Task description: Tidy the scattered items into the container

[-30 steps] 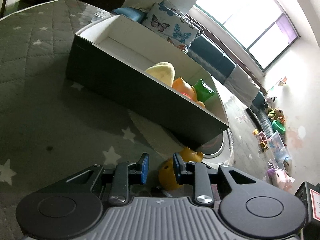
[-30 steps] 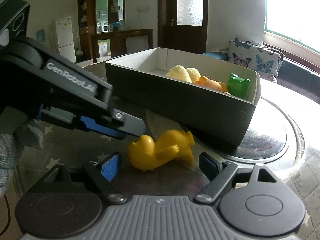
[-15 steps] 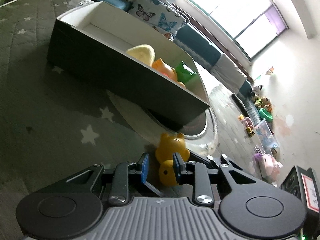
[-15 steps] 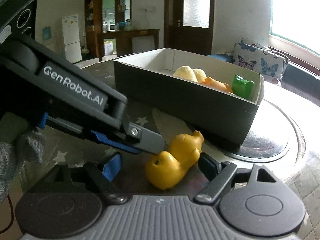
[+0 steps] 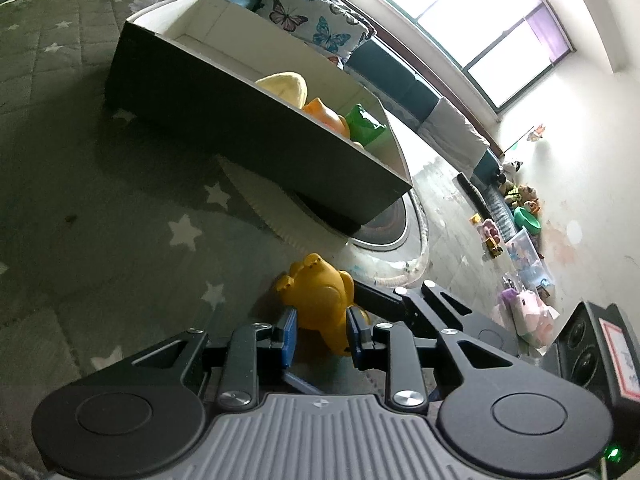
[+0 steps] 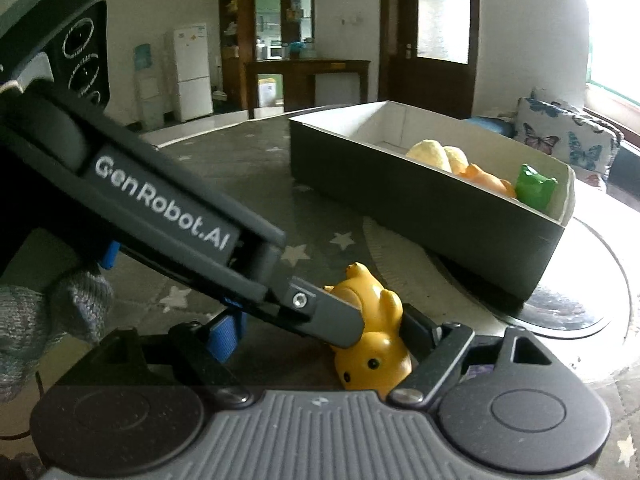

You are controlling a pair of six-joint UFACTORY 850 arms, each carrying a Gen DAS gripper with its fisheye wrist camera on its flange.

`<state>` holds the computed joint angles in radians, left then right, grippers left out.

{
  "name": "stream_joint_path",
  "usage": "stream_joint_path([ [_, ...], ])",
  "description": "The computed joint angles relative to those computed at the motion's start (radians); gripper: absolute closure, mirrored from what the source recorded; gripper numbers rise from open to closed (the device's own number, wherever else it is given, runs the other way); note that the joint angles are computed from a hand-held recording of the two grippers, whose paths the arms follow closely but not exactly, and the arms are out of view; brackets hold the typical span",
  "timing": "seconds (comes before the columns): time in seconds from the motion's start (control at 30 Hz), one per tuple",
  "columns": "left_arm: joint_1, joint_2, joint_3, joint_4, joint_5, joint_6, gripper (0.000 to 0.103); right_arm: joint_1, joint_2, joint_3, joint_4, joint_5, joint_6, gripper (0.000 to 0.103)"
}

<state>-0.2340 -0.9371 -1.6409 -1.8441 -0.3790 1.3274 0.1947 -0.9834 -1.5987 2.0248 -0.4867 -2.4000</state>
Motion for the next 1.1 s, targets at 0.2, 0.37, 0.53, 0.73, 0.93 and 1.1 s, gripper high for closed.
stream_joint_path([
  [0.2, 0.005, 0.028, 0.04, -0.094, 0.01, 0.086, 0.074, -0.002, 0.001, 0.001, 0.003, 0.021, 0.019, 0.024],
  [0.37, 0.011, 0.037, 0.05, -0.157, 0.023, 0.132, 0.074, 0.001, 0.007, 0.011, 0.033, 0.039, -0.004, 0.032],
  [0.53, 0.01, 0.041, 0.051, -0.181, 0.05, 0.154, 0.073, 0.008, 0.006, 0.007, 0.019, 0.06, 0.0, 0.037],
  [0.73, 0.013, 0.044, 0.051, -0.216, 0.066, 0.183, 0.073, 0.018, -0.003, -0.02, -0.069, 0.07, 0.077, 0.045],
  [0.93, 0.015, 0.041, 0.052, -0.223, 0.077, 0.186, 0.073, 0.033, -0.016, -0.064, -0.222, 0.1, 0.195, 0.044],
  [1.1, 0.017, 0.044, 0.06, -0.235, 0.077, 0.196, 0.073, 0.035, -0.009, -0.069, -0.297, 0.122, 0.219, 0.043],
])
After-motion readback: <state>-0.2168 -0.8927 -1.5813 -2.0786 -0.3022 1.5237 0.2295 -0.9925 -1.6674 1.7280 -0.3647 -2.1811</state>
